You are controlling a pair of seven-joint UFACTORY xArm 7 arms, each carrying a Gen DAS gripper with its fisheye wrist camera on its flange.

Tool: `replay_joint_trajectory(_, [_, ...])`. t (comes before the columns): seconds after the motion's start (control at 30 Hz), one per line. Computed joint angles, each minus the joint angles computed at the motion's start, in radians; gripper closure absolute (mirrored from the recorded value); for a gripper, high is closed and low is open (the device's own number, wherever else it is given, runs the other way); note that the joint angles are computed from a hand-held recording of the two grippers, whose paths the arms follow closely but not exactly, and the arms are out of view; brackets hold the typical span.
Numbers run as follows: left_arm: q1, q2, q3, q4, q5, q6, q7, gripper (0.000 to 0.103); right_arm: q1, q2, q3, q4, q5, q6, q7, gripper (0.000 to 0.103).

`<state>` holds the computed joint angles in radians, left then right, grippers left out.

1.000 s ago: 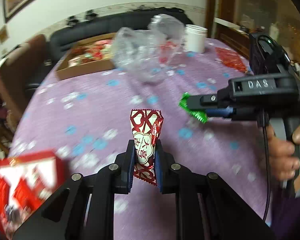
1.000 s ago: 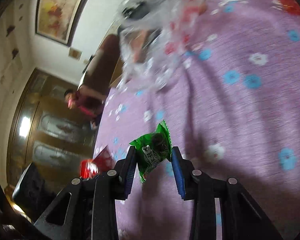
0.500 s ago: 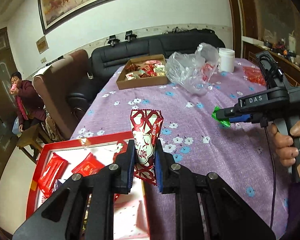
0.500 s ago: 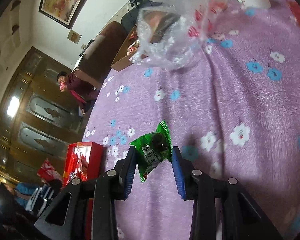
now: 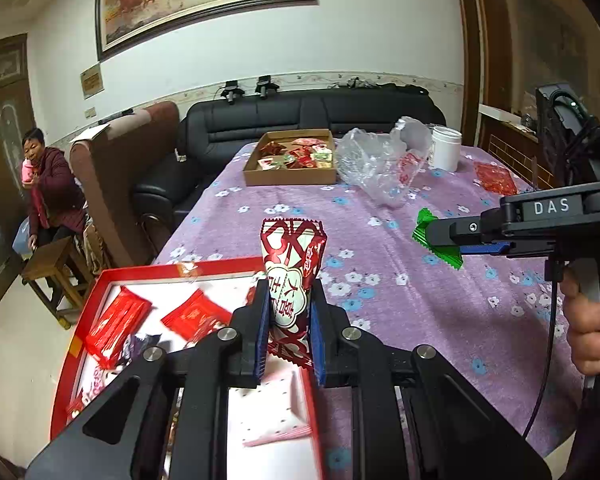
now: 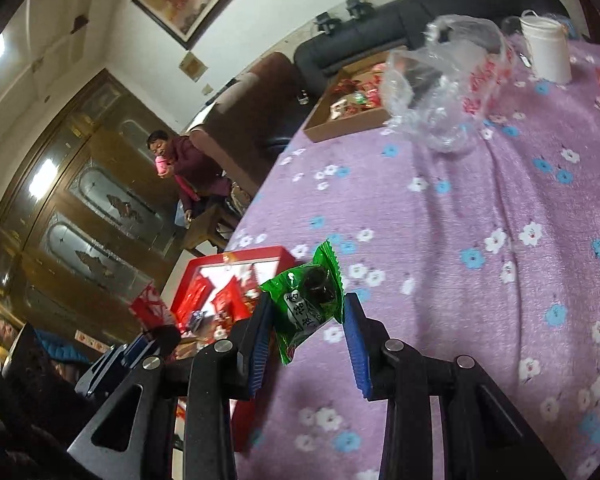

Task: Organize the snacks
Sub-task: 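Carry both packets over the white tray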

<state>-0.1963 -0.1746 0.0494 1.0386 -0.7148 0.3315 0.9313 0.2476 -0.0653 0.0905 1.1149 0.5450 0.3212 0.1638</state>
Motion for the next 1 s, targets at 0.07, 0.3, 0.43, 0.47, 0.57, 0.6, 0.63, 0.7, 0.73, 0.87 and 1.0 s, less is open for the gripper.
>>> replay_joint_trajectory(0.07, [0.005,0.0,0.007,-0.002,-0.006,0.005,0.0,0.088,0.003,0.01,0.012,0.017,-0.041,0.006,0.03,0.068])
replay_joint_trajectory(0.3, [0.035,0.008,0.015,-0.005,0.004,0.012,-0.029,0.088,0.02,0.046,0.03,0.051,-0.047,0.02,0.029,0.068])
replay_joint_trajectory(0.43, [0.05,0.015,0.021,-0.001,0.0,0.014,-0.028,0.088,0.026,0.072,0.043,0.078,-0.067,0.031,0.046,0.068])
replay_joint_trajectory(0.47, [0.054,0.018,0.02,0.0,0.001,0.012,-0.03,0.088,0.028,0.08,0.047,0.088,-0.077,0.035,0.051,0.068])
replay_joint_trajectory(0.57, [0.068,0.025,0.024,0.004,0.0,0.017,-0.034,0.088,0.036,0.119,0.059,0.134,-0.115,0.053,0.07,0.068])
replay_joint_trajectory(0.6, [0.073,0.027,0.025,0.005,0.0,0.017,-0.036,0.088,0.038,0.132,0.063,0.148,-0.125,0.057,0.075,0.068])
replay_joint_trajectory(0.63, [0.079,0.03,0.024,0.005,0.003,0.013,-0.04,0.088,0.041,0.145,0.068,0.163,-0.137,0.063,0.079,0.068])
replay_joint_trajectory(0.7, [0.089,0.036,0.026,0.009,0.004,0.013,-0.043,0.088,0.048,0.179,0.077,0.206,-0.16,0.082,0.086,0.068])
replay_joint_trajectory(0.73, [0.095,0.04,0.027,0.012,0.004,0.015,-0.048,0.088,0.051,0.195,0.081,0.224,-0.169,0.089,0.087,0.068])
replay_joint_trajectory(0.87, [0.118,0.053,0.028,0.02,0.014,0.014,-0.061,0.088,0.061,0.242,0.095,0.277,-0.196,0.106,0.093,0.068])
replay_joint_trajectory(1.0, [0.142,0.069,0.027,0.03,0.027,0.012,-0.078,0.088,0.072,0.3,0.104,0.349,-0.231,0.135,0.102,0.068])
